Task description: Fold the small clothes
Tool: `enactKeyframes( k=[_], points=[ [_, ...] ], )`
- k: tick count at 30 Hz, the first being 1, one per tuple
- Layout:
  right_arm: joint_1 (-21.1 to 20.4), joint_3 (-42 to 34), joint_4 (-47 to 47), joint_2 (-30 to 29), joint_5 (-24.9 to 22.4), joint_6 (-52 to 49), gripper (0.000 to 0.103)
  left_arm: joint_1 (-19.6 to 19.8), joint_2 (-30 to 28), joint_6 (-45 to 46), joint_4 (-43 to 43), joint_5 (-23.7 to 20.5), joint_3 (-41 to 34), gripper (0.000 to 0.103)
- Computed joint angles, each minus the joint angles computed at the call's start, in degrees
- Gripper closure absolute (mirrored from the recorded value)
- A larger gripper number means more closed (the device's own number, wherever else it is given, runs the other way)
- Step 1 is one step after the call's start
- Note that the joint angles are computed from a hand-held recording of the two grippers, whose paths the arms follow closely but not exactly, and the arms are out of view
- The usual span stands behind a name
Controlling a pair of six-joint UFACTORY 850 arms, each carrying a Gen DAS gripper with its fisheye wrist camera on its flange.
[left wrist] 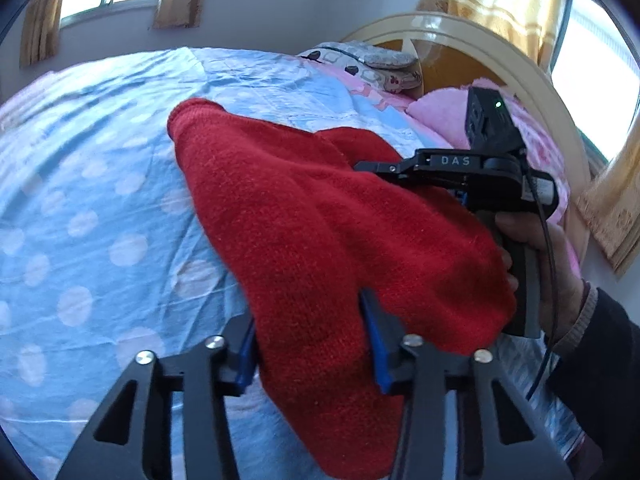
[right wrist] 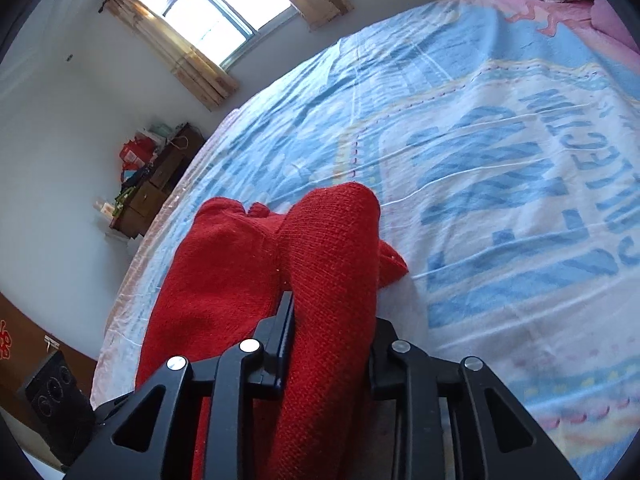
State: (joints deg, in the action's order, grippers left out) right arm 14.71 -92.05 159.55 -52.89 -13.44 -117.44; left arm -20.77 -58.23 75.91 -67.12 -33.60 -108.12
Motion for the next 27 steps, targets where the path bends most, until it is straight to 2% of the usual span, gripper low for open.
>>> enactKeyframes(
  k=[4, 9, 18, 27],
  points=[
    [1.0, 4.5, 8.8, 2.9, -3.7, -7.7, 0.076, -0.1, 2.0, -0.3, 1.4, 1.5, 2.2, 0.063],
    [3.1, 8.7, 15.3, 5.6, -6.5, -12.7, 0.076, 0.6, 5.9, 3.7, -2.0, 2.0, 7.8, 0.065],
    [6.9, 11.5, 16.9, 6.3, -12.6, -10.8, 0.076, 2.7, 14.7, 16.1, -11.8, 3.5, 20.2, 0.065],
    [11.0, 5.9, 15.2, 2.6, -13.7, -8.2, 0.076, 5.9, 20.5, 23.1, -17.9, 5.3, 28.2, 0.065]
  ],
)
